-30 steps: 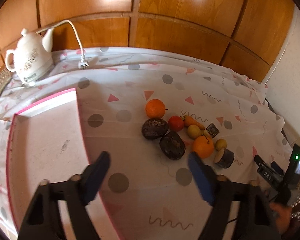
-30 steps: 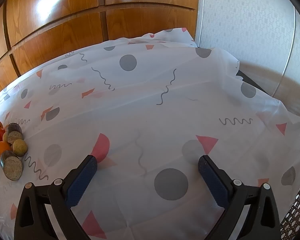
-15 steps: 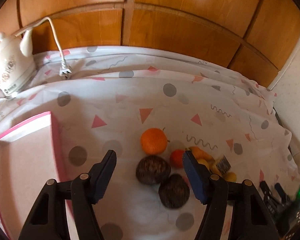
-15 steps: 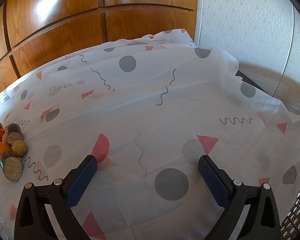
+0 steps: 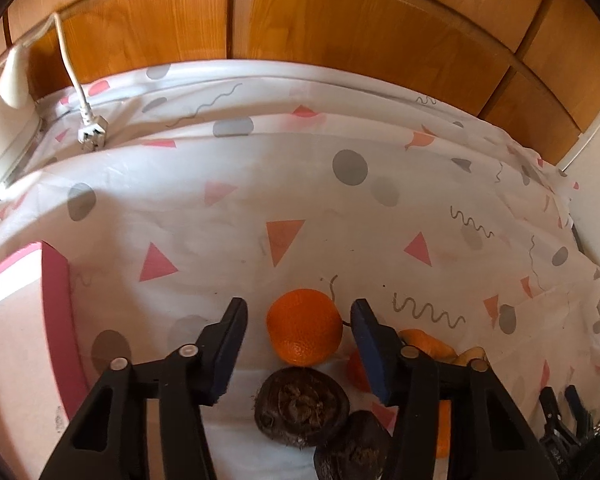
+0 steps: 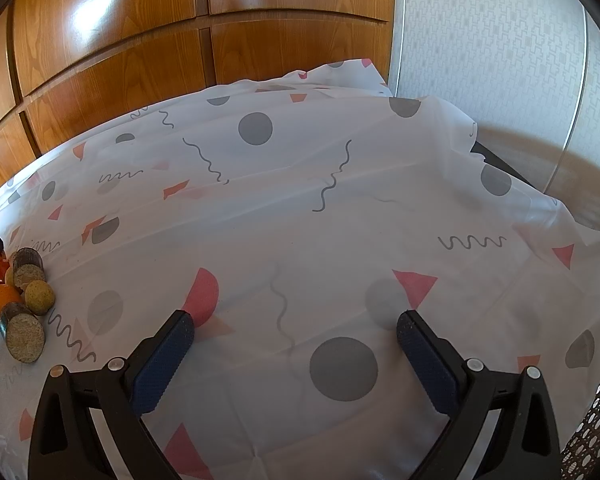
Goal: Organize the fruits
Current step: 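Reach the left tool to the orange and close its fingers on it, then carry the orange with the left tool into the pink tray and release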
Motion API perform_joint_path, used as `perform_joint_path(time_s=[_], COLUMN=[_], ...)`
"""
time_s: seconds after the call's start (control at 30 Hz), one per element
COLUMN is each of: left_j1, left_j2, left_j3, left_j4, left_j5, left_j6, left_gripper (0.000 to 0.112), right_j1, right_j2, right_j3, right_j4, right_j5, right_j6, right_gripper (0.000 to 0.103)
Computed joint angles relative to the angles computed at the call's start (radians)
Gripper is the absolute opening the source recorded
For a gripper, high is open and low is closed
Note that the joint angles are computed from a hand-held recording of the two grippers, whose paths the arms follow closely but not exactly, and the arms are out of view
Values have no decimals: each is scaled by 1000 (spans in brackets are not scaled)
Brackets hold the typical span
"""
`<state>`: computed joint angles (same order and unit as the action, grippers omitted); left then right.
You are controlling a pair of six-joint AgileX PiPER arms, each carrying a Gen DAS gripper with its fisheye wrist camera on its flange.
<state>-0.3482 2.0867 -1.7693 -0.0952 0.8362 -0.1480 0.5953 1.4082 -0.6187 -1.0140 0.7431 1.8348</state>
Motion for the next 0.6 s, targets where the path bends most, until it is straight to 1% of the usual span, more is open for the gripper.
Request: perform_joint_path(time_s=[0.03,0.1,0.2,0.27,0.3,0.37,0.47,0.6], left_j1=[4,5,-5,-1,1,4,13,20], left_j2=[4,6,-8,-17,-35,-69,-146,-272], left_j3=[-2,1,25,43,70,117,205,330], left_j4=[-17,-44,-29,-49,-48,-44,-13,106], left_j5=[-1,-11,-44,-58,-77,-114,-182,-256], left_j6=[7,18,5,15,8,-4,-71,-224], left_gripper=[51,42,39,39,39,39,39,39], right_j1=[1,-1,-5,-11,-15,-22,-33,-43], right_j2=[1,-7,-28,-32,-29,-27,5,41], right_j3=[0,4,13,8,-2,-21,-54,-83], right_j4=[0,0,-2,9,27,60,92,109], right_j5=[1,-5,-10,-5,5,23,56,78], right_j6=[1,8,33,40,29,31,22,17], right_gripper=[103,103,101,99,97,96,96,97])
